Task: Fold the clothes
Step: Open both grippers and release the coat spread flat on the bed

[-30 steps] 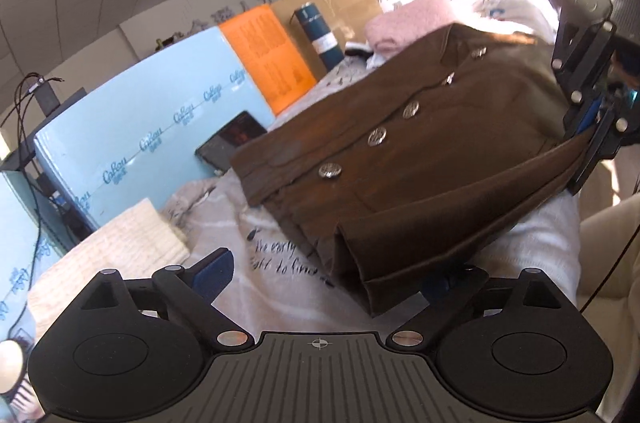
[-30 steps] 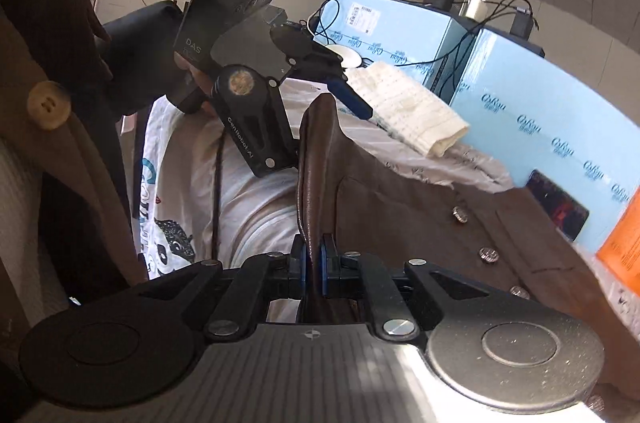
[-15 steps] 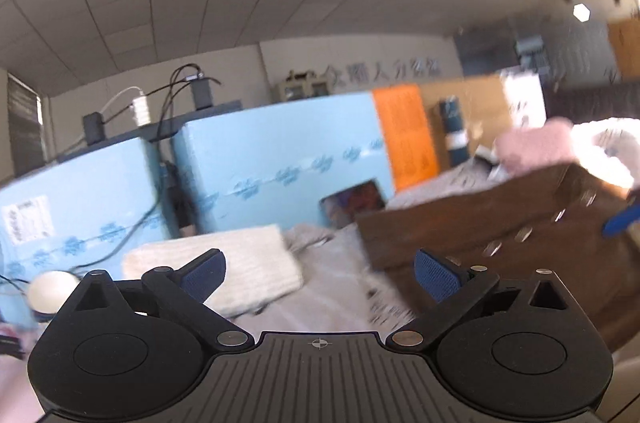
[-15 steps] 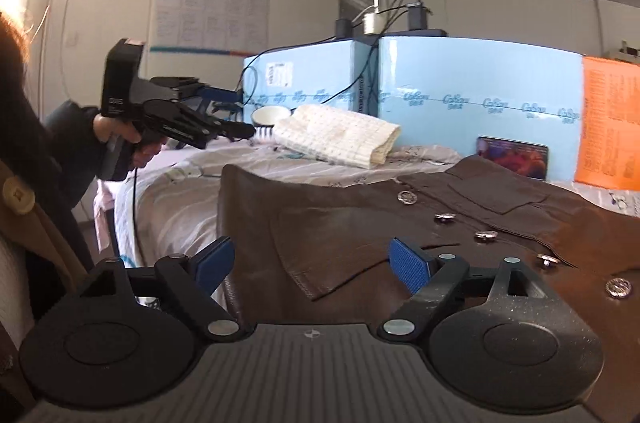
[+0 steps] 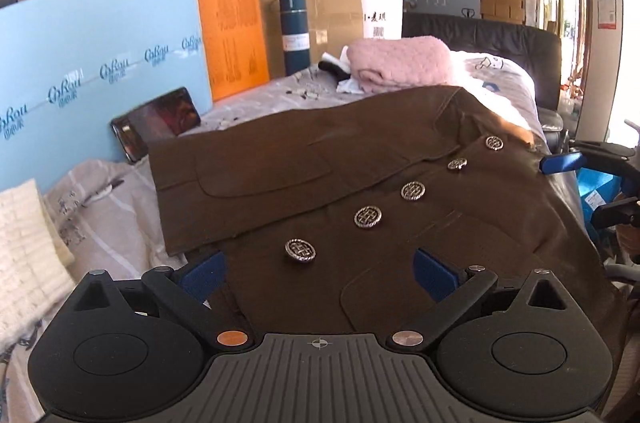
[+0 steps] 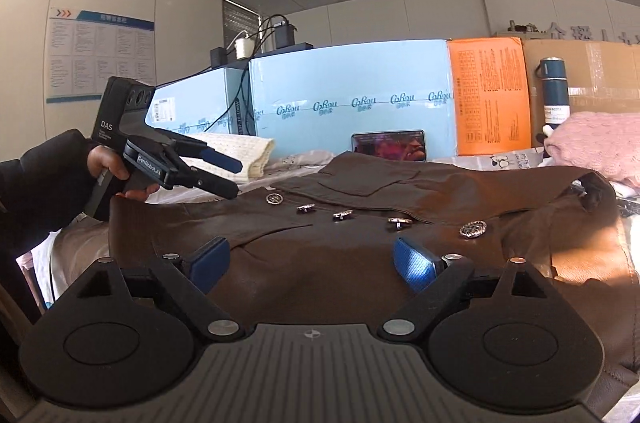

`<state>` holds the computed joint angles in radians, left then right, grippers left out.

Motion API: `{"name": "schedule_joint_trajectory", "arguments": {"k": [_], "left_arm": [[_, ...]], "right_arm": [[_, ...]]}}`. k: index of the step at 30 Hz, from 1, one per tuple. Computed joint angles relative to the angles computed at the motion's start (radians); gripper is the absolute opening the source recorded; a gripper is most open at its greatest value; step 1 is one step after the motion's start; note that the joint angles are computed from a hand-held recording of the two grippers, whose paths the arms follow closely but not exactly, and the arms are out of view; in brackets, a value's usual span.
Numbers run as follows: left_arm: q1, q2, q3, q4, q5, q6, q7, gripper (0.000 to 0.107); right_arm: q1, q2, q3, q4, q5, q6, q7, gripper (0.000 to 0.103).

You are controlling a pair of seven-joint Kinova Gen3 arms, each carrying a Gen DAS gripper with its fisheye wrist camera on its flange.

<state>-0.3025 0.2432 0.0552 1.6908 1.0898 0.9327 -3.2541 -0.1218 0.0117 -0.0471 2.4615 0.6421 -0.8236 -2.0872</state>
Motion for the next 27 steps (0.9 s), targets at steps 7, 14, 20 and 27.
{"name": "schedule_joint_trajectory", "arguments": {"k": [7, 14, 20, 27], "left_arm": [[-0.043, 0.083, 0.006, -0.117, -0.071, 0.17, 0.117, 0.101], [-0.048, 0.116, 0.027, -0.192, -0.137, 0.2, 0.2, 0.101], [-0.05, 0.157, 0.045, -0.259, -0.201, 0.243, 0.248, 0.101], [-0.068, 0.175, 0.063, -0.294, -0.202, 0.255, 0.269, 0.101]], "right_arm": [[0.026, 0.056, -0.002, -0.046, 0.088, -0.041, -0.071, 0.089], [0.043, 0.087, -0.019, -0.091, 0.187, -0.074, -0.135, 0.089], [0.03, 0.092, -0.032, -0.111, 0.209, -0.027, -0.159, 0.089], [0.027, 0.091, -0.035, -0.113, 0.214, -0.006, -0.173, 0.089]]}}
